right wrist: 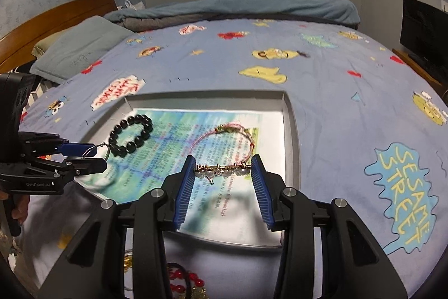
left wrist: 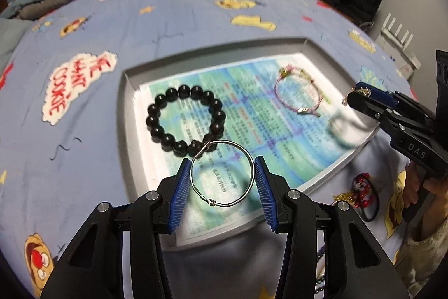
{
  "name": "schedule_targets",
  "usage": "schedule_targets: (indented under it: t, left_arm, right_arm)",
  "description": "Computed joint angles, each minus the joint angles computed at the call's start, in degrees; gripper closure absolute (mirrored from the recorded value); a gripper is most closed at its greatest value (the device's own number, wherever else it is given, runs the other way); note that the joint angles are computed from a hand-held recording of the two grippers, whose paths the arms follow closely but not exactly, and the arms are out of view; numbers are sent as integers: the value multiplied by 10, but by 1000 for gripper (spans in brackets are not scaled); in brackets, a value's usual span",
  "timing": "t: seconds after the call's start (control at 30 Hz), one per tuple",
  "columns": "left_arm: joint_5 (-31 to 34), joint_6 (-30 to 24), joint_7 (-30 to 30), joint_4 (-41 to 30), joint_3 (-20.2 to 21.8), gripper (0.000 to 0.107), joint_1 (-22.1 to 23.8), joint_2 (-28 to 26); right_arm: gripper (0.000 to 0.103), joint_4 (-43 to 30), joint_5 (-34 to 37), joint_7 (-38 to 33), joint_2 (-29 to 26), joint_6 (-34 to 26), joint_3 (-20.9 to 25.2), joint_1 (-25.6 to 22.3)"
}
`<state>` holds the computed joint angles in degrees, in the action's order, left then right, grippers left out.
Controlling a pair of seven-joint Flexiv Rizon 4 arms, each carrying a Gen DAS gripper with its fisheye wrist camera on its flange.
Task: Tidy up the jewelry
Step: 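Place the silver bangle and gold bangle in the tray and open both tools, then withdraw both tools from the tray toward the remaining jewelry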
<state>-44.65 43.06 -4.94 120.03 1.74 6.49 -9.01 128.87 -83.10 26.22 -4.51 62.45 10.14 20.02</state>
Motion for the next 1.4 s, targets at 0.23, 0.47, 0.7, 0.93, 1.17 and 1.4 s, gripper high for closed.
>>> schedule_targets:
  t: [0.23, 0.47, 0.7, 0.93, 1.17, 1.4]
  left_arm:
    - [46, -12, -31, -15, 0, 59, 2, -16]
    - [45, 0, -28, -13, -3, 59, 4, -18]
    - [44, -1, -29, -12, -4, 55, 4, -17]
    - [41, -7, -29, -11, -1, 52, 6, -15]
    - [28, -10, -21, -4, 3, 49, 9, -2]
    - [-6, -19, -9, 9, 13, 32, 15, 21]
  right_arm:
    - [62, 4, 28, -25, -10, 2, 0, 2]
    - [62, 0, 72, -66, -23, 7, 0, 12]
    - [61, -11, 128, -114, -34, -17, 0, 32]
    - [49, -10, 123, -107, -31, -11, -4, 35]
    - [37, -9, 112, -91, -22, -28, 1, 41]
    - [23, 1, 119, -80, 2, -54, 18, 47]
